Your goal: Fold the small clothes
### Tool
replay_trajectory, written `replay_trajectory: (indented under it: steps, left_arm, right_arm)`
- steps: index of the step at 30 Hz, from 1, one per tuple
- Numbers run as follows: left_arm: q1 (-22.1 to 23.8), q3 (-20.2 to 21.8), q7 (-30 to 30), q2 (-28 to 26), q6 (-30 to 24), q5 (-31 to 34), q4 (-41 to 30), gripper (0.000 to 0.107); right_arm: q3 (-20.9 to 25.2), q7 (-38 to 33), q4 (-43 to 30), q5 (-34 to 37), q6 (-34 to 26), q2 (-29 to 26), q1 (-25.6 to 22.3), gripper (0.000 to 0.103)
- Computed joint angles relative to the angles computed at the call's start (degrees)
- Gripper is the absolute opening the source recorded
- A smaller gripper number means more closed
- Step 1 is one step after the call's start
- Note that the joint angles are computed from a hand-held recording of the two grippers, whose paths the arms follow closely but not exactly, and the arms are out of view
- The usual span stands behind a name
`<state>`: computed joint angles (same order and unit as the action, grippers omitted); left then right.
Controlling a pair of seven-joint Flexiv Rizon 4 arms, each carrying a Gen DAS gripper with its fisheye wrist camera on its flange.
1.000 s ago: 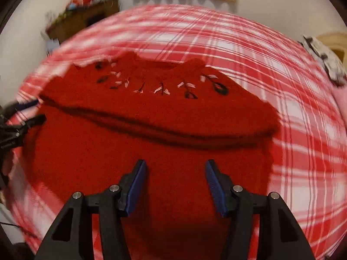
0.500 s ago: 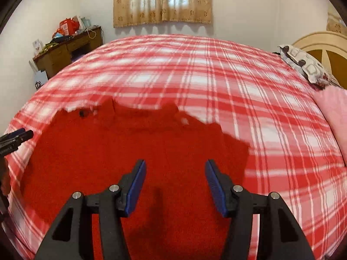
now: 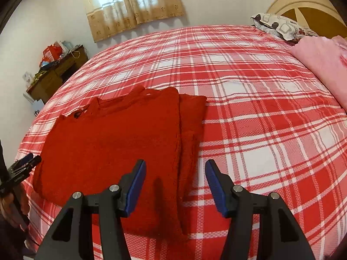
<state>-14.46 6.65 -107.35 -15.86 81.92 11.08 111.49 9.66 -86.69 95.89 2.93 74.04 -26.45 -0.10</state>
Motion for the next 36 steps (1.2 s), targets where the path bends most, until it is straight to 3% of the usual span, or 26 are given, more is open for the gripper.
replay_trajectory:
  steps: [3, 5, 8, 10, 11, 13, 16, 18, 21, 24, 31, 32, 34, 35, 36]
  left_arm:
    - [0.0, 0.6, -1.7, -0.8, 0.0, 0.2, -0.4, 0.086]
    - [-0.2, 0.9, -2.4, -0.9, 0.1, 0.3, -0.2, 0.086]
    - [-0.5, 1.4, -3.3, -1.3, 0.4, 0.3, -0.4, 0.086]
    - [-0.9, 1.8, -4.2, -1.5, 0.2, 0.7, -0.8, 0.086]
    - [-0.9, 1.9, -4.5, -1.7, 0.2, 0.8, -1.1, 0.086]
    - [-1.4, 2.5, -5.5, -2.2, 0.3, 1.3, -1.6, 0.086]
    - [-0.5, 1.6, -4.8, -2.6, 0.9, 0.5, -1.2, 0.087]
    - [0.4, 0.8, -4.0, -2.7, 2.3, -0.9, -0.3, 0.089]
    - [2.0, -1.1, -1.6, -2.6, 3.8, -3.9, 1.0, 0.089]
    - [-0.2, 1.2, -2.2, -2.9, 3.6, -3.8, 0.5, 0.092]
    - [-1.5, 2.5, -2.5, -2.9, 2.8, -2.9, -0.1, 0.093]
    - [-1.5, 2.7, -2.6, -2.9, 2.5, -2.7, -0.3, 0.093]
    - [-1.6, 3.0, -2.6, -3.0, 2.3, -2.2, -0.7, 0.095]
    - [-1.8, 3.3, -2.9, -3.1, 2.3, -1.9, -0.8, 0.096]
    - [-1.6, 3.2, -3.1, -3.1, 2.5, -1.9, -0.7, 0.096]
  right_arm:
    - [1.7, -1.8, -5.2, 1.0, -1.8, -2.4, -1.2, 0.042]
    - [2.1, -3.1, -10.2, 0.8, -4.3, -5.1, -0.9, 0.042]
    - [-2.0, -0.3, -14.1, -3.1, -6.6, -8.5, 2.7, 0.042]
    - [-2.0, 0.1, -18.1, -3.8, -11.0, -11.4, 3.0, 0.041]
    - [-2.7, 0.6, -18.8, -4.5, -11.7, -12.4, 3.6, 0.037]
    - [-2.0, -0.3, -18.0, -4.3, -10.8, -12.2, 3.3, 0.010]
    - [-3.2, -0.8, -14.0, -5.5, -7.0, -10.5, 4.2, 0.006]
    - [-5.1, 1.5, -12.2, -7.0, -4.5, -9.6, 5.2, 0.006]
    - [-3.9, 3.0, -13.1, -6.0, -3.9, -9.7, 3.4, 0.005]
    - [-9.1, 7.4, -12.8, -11.4, -5.5, -10.7, 6.7, 0.005]
    - [-8.6, 11.5, -13.1, -13.2, -6.1, -11.7, 6.1, 0.006]
    - [-8.6, 11.7, -12.4, -13.6, -5.6, -11.1, 6.1, 0.008]
    - [-10.1, 13.5, -10.1, -15.5, -4.3, -9.5, 7.5, 0.025]
    - [-10.2, 13.8, -8.4, -16.2, -2.8, -8.3, 7.9, 0.029]
    - [-8.6, 12.6, -6.7, -15.7, -0.7, -6.9, 7.1, 0.036]
